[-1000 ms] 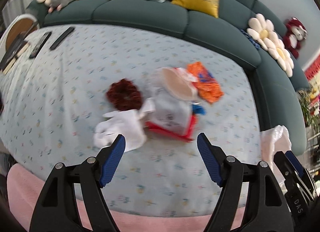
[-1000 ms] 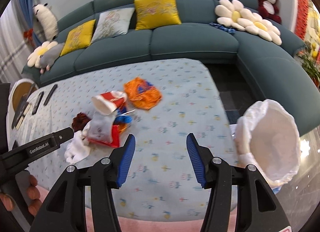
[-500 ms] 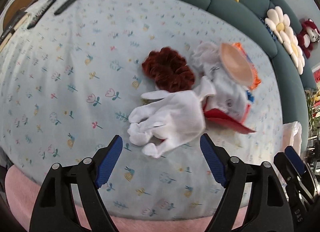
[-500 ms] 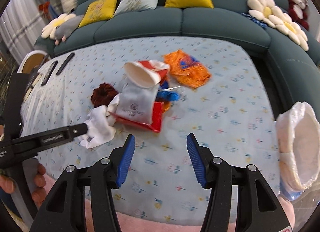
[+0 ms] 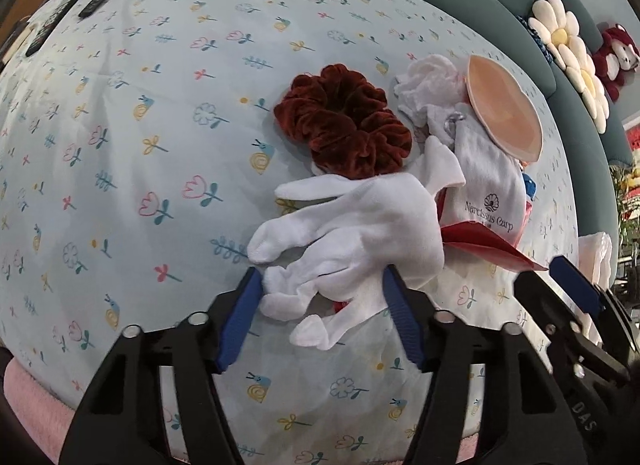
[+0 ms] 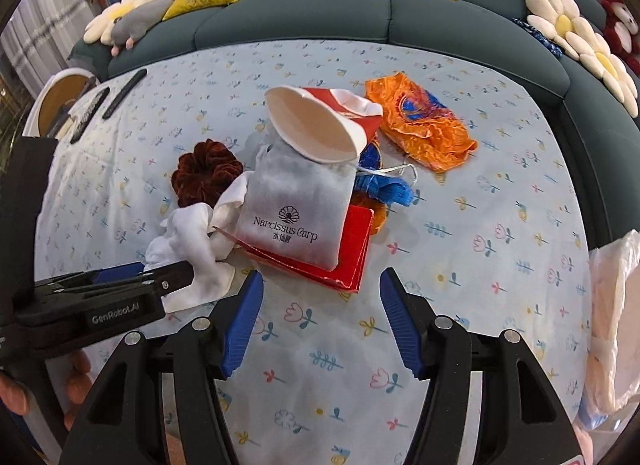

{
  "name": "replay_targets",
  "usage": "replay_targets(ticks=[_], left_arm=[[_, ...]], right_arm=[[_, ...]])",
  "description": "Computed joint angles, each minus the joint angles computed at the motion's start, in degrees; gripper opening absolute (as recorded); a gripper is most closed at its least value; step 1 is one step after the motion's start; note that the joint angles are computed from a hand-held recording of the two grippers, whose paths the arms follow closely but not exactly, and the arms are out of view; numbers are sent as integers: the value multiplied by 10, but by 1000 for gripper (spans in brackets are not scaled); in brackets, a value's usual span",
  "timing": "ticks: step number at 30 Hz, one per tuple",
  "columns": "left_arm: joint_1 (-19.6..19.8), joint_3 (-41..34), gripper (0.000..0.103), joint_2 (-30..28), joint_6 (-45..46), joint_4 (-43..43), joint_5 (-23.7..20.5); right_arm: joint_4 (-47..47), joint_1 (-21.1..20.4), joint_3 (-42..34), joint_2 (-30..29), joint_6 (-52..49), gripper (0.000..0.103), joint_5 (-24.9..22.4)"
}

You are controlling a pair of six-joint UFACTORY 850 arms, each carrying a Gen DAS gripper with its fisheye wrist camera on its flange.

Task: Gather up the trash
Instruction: 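Lower the left gripper onto the white glove and close it, then grasp the red envelope with the right gripper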

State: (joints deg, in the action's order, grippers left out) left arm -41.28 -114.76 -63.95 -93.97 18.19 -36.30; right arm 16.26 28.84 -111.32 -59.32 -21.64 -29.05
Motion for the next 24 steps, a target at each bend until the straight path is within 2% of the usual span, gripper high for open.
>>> replay_targets(ticks=[3, 4, 5, 8, 11, 19, 24], left_arm=[[-1, -13, 35, -8, 18, -6, -3], [-2, -18, 29, -11, 22, -5, -5], [-3, -26, 27, -15, 27, -5, -10], [-7, -53, 19, -28, 40, -7, -23], [-11, -78, 16, -39, 50, -6, -38], [-24, -101, 14, -37, 40, 14, -59], [-36, -147, 13, -49, 41, 38, -89]], right_arm=[[-6, 0, -13, -10, 6, 55, -9], [-4, -1, -18, -14, 4, 47, -16], [-1, -1, -25, -19, 3, 38, -25], [9, 0, -25, -22, -10, 23, -37], [18, 1, -11, -16, -23, 14, -34], [110, -11, 39, 24, -100, 6, -29], [168, -19, 81, 63, -152, 3, -17]])
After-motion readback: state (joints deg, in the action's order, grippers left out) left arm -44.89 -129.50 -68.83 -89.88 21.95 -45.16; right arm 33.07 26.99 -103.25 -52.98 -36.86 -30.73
